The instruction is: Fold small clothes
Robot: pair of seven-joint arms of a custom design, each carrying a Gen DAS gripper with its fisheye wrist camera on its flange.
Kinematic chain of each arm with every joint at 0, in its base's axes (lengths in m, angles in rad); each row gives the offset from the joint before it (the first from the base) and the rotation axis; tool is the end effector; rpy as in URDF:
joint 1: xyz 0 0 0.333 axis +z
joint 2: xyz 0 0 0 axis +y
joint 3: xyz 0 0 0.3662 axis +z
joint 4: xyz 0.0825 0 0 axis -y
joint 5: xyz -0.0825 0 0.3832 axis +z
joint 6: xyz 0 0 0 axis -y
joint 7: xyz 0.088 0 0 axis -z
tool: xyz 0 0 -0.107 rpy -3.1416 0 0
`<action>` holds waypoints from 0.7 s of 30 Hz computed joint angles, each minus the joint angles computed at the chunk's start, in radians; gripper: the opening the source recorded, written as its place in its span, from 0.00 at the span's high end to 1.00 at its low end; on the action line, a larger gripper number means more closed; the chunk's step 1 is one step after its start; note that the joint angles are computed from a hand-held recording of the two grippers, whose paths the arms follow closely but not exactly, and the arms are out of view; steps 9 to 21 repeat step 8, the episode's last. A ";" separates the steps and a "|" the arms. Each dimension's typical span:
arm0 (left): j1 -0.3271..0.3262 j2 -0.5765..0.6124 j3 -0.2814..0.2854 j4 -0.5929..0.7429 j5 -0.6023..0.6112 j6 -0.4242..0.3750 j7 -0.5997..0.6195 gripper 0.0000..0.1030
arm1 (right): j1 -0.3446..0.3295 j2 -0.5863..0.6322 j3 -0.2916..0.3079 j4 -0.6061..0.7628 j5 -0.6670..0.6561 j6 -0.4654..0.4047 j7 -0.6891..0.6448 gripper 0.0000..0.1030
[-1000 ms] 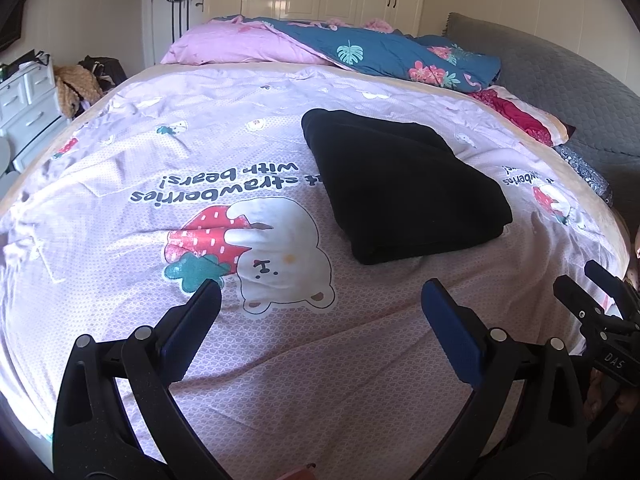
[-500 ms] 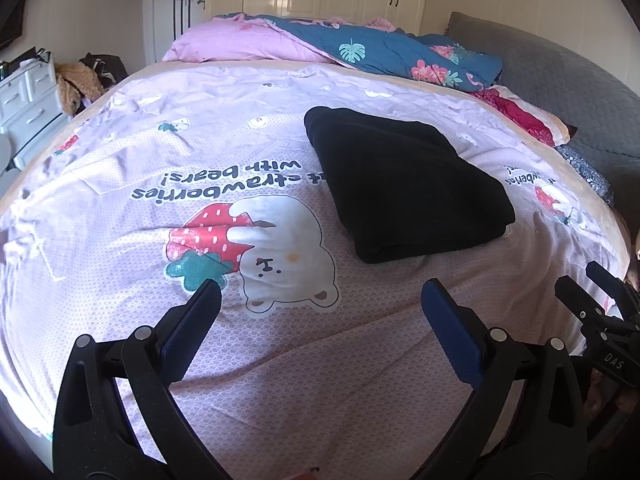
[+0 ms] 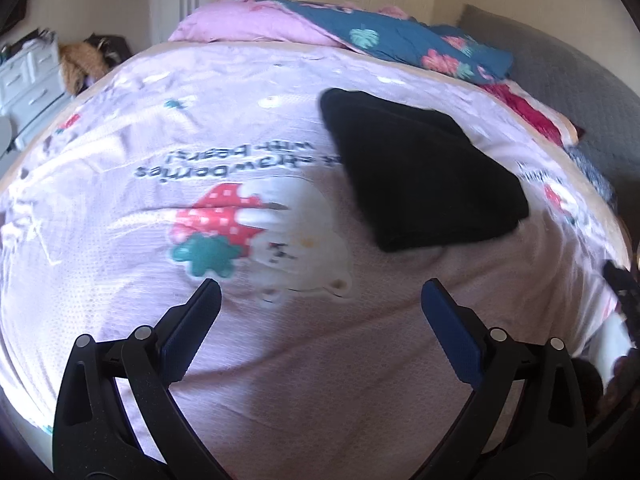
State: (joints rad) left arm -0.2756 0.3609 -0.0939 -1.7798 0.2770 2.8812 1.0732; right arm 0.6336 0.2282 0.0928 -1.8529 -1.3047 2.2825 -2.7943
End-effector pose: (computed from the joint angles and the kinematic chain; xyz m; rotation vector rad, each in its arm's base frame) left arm 0.6593 -0.2621 0.4892 -1.7631 1.9355 -0.8876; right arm 0.5070 0.4137 0.4839 -1.2868 1.8821 -0.9920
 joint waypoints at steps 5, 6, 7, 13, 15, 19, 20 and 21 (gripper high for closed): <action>0.048 0.021 0.096 0.045 0.020 -0.060 -0.072 0.09 | -0.054 -0.187 -0.003 -0.210 0.168 -0.292 0.118 0.04; 0.036 0.033 0.161 0.065 0.076 -0.091 -0.140 0.09 | -0.086 -0.242 -0.011 -0.282 0.242 -0.335 0.143 0.04; 0.039 0.045 0.195 0.087 0.115 -0.123 -0.186 0.09 | -0.114 -0.276 -0.015 -0.329 0.297 -0.360 0.145 0.04; 0.053 0.060 0.219 0.111 0.143 -0.153 -0.219 0.09 | -0.149 -0.320 -0.029 -0.394 0.366 -0.378 0.139 0.04; 0.053 0.060 0.219 0.111 0.143 -0.153 -0.219 0.09 | -0.149 -0.320 -0.029 -0.394 0.366 -0.378 0.139 0.04; 0.053 0.060 0.219 0.111 0.143 -0.153 -0.219 0.09 | -0.149 -0.320 -0.029 -0.394 0.366 -0.378 0.139 0.04; 0.053 0.060 0.219 0.111 0.143 -0.153 -0.219 0.09 | -0.149 -0.320 -0.029 -0.394 0.366 -0.378 0.139 0.04; 0.053 0.060 0.219 0.111 0.143 -0.153 -0.219 0.09 | -0.149 -0.320 -0.029 -0.394 0.366 -0.378 0.139 0.04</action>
